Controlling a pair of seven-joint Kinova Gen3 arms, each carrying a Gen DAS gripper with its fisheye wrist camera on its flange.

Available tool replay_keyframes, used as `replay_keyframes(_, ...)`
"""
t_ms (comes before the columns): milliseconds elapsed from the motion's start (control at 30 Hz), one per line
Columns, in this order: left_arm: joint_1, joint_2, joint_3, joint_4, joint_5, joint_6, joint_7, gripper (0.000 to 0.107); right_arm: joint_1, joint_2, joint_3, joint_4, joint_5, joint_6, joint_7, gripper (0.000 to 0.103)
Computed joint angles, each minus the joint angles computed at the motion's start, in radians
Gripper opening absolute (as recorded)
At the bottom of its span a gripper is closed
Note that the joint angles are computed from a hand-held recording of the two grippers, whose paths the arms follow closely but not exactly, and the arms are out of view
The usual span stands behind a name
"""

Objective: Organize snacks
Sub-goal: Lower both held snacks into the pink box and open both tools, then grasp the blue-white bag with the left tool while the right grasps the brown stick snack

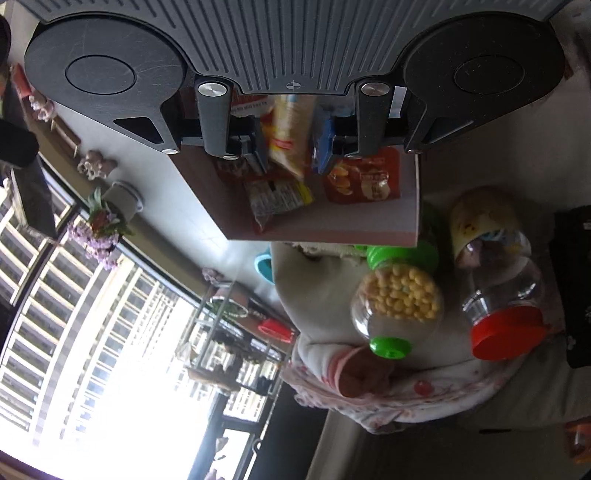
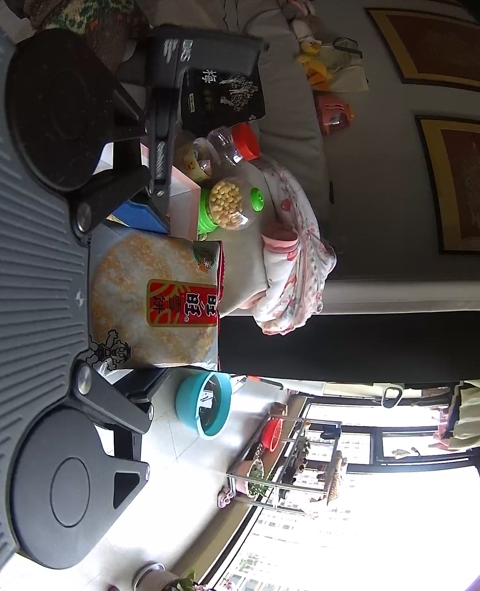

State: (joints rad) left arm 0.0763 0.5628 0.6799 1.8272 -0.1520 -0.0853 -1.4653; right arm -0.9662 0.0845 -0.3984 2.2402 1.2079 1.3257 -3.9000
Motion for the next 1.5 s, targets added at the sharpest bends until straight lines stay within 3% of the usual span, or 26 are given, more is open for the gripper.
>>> replay_keyframes(167,-0.221,-0.036,0.166,0.131,-0.044,-0.103,0.095,0.034,0.146,0.004,0.000,-0.026,0.079,-0.179,0.055,0.077)
replay_keyframes(267,-0.309,-0.090,0.200,0.209,-0.069,-0.112,0.160,0.034,0.285,0.029,-0.030,-0.063,0.163,-0.301,0.090,0.077)
replay_keyframes(333,-0.364,-0.116,0.218,0.247,-0.090,-0.094,0.203,0.034,0.377,0.044,-0.049,-0.110,0.157,-0.382,0.166,0.078)
replay_keyframes(433,-0.462,-0.152,0.241,0.326,-0.132,-0.111,0.257,0.034,0.414,0.057,-0.015,-0.163,0.107,-0.465,0.263,0.080)
replay_keyframes(533,-0.509,-0.224,0.191,0.425,-0.177,-0.189,0.278,0.034,0.366,0.062,0.009,-0.178,0.079,-0.438,0.278,0.083)
replay_keyframes(633,-0.460,-0.296,0.052,0.493,-0.099,-0.246,0.232,0.034,0.328,0.085,0.006,-0.206,0.057,-0.414,0.312,0.084)
replay_keyframes(800,-0.485,-0.328,-0.073,0.528,-0.151,-0.275,0.369,0.034,0.297,0.165,0.024,-0.321,0.002,-0.482,0.478,0.084)
replay_keyframes(967,-0.598,-0.287,-0.044,0.528,-0.347,-0.284,0.510,0.034,0.319,0.339,-0.019,-0.526,-0.048,-0.525,0.681,0.084)
replay_keyframes(1067,-0.593,-0.252,-0.074,0.516,-0.411,-0.297,0.555,0.034,0.316,0.454,-0.007,-0.665,-0.118,-0.539,0.803,0.084)
replay_keyframes(1167,-0.589,-0.240,-0.108,0.518,-0.453,-0.316,0.602,0.034,0.251,0.557,0.068,-0.797,-0.191,-0.499,0.895,0.084)
replay_keyframes(1233,-0.594,-0.243,-0.133,0.527,-0.523,-0.342,0.660,0.034,0.212,0.585,0.122,-0.820,-0.195,-0.521,0.886,0.082)
replay_keyframes(1367,-0.678,-0.224,-0.085,0.541,-0.670,-0.381,0.704,0.034,0.204,0.608,0.142,-0.814,-0.184,-0.637,0.916,0.073)
replay_keyframes(1500,-0.556,-0.255,-0.204,0.554,-0.625,-0.392,0.652,0.034,0.214,0.678,0.133,-0.918,-0.300,-0.628,1.053,0.068)
